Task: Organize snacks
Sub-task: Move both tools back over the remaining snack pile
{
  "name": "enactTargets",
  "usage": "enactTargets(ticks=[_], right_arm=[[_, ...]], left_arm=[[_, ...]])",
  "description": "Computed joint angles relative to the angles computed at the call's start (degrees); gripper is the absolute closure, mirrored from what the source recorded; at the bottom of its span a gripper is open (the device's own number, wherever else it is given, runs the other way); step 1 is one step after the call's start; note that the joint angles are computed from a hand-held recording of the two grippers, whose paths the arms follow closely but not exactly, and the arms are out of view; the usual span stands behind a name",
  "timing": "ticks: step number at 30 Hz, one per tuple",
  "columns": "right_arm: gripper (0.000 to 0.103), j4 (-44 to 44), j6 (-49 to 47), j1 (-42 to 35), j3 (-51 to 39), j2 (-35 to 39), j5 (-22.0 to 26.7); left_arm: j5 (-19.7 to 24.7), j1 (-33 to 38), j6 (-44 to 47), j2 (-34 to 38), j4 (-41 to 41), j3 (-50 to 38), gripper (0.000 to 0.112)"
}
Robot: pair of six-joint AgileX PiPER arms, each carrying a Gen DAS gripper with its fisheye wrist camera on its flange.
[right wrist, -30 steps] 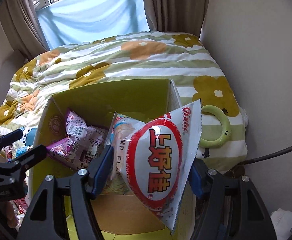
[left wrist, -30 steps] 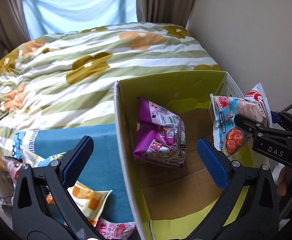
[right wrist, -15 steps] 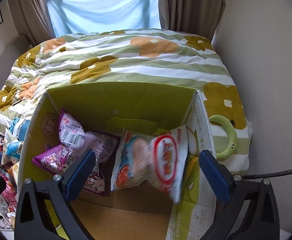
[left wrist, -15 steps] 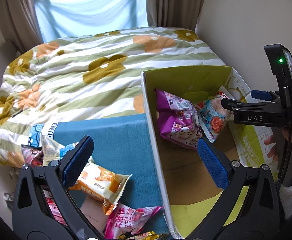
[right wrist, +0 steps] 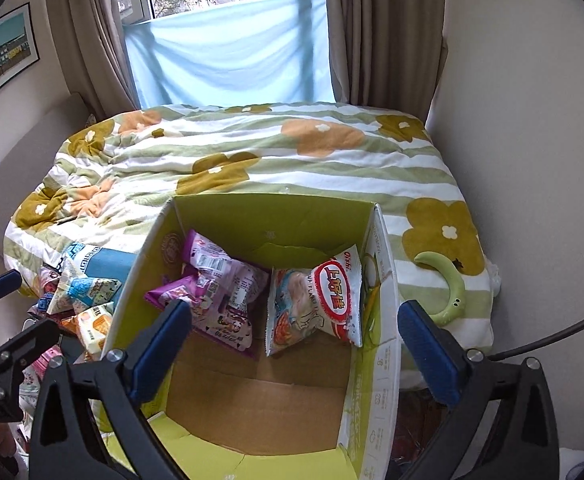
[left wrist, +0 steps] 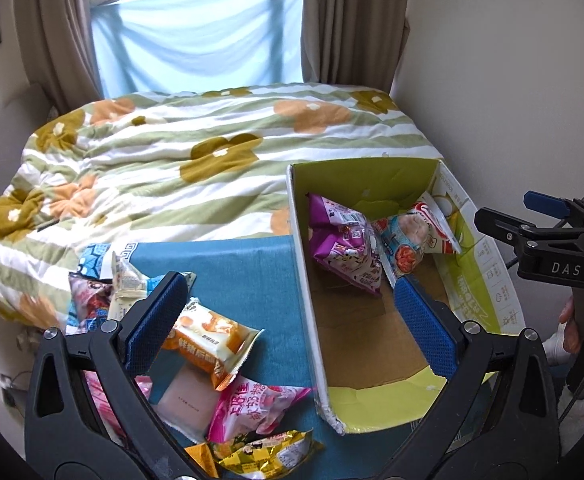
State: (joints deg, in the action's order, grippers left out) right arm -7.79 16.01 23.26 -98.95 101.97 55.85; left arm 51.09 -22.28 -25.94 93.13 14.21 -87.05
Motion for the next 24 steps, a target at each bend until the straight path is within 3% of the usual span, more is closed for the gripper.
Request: enactTargets(ticks=[6, 14, 19, 24], right_arm=[[0.000, 0.6, 0.4, 2.2, 4.0, -7.0, 0.6], [0.000, -2.9, 9.9, 9.0, 10.8, -15.3, 0.2], [0.000, -8.8, 22.0, 17.3, 17.2, -20.3, -0.8], [0.000, -17.4, 38.5, 29.0, 21.4, -22.8, 1.4]], left_arm=[[3.6, -1.4, -5.0, -9.0, 4.5, 5.1, 0.010], [5.7, 1.5, -4.4, -24.5, 3.9, 16.0, 0.010], [6.9, 11.0, 6.7, -33.9, -4.8, 23.2, 0.010], [11.0, 30.0, 29.0, -41.1, -21.6, 29.6, 0.010]])
